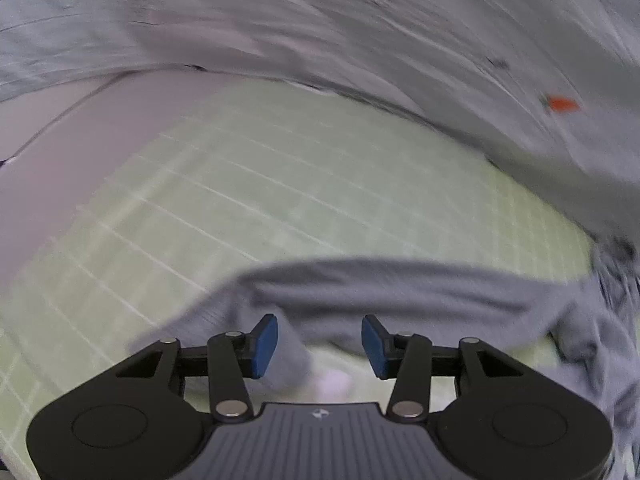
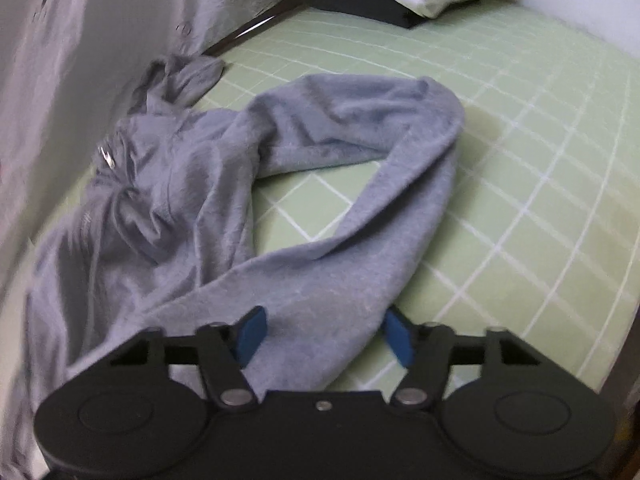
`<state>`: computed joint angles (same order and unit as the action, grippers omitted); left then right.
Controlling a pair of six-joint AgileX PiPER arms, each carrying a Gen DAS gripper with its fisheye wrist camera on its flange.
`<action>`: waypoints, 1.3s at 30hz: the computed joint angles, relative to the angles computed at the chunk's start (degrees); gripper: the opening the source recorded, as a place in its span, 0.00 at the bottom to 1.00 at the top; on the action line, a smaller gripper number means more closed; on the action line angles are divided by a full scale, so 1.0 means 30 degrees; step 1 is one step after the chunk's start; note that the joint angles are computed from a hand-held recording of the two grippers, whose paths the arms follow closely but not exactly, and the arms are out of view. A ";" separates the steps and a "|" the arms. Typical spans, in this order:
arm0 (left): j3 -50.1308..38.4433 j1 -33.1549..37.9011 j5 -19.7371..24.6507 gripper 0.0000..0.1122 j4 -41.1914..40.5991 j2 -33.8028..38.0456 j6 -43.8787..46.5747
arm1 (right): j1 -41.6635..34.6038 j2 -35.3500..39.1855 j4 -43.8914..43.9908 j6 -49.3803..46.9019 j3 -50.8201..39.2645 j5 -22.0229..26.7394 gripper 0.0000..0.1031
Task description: Fold clothes
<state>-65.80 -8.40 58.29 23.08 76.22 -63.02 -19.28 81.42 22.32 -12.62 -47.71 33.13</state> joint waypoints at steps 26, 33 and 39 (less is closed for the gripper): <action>-0.5745 -0.4319 0.1226 0.65 -0.1006 0.7808 -0.1770 | -0.4081 1.1881 -0.4244 -0.2244 -1.7729 0.0594 0.71; -0.6120 -0.4368 0.1524 0.58 -0.1058 0.8074 -0.0660 | -0.3521 0.8842 0.0502 -0.2507 -1.2102 0.0548 0.79; -0.5125 -0.5217 0.0684 0.07 -0.0832 0.7257 -0.0566 | -0.3712 0.6522 0.7118 -0.8399 -0.7482 0.4349 0.67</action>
<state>-81.17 -24.05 60.34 20.58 98.00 -64.71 -30.42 100.98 43.67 -37.82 -70.16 46.18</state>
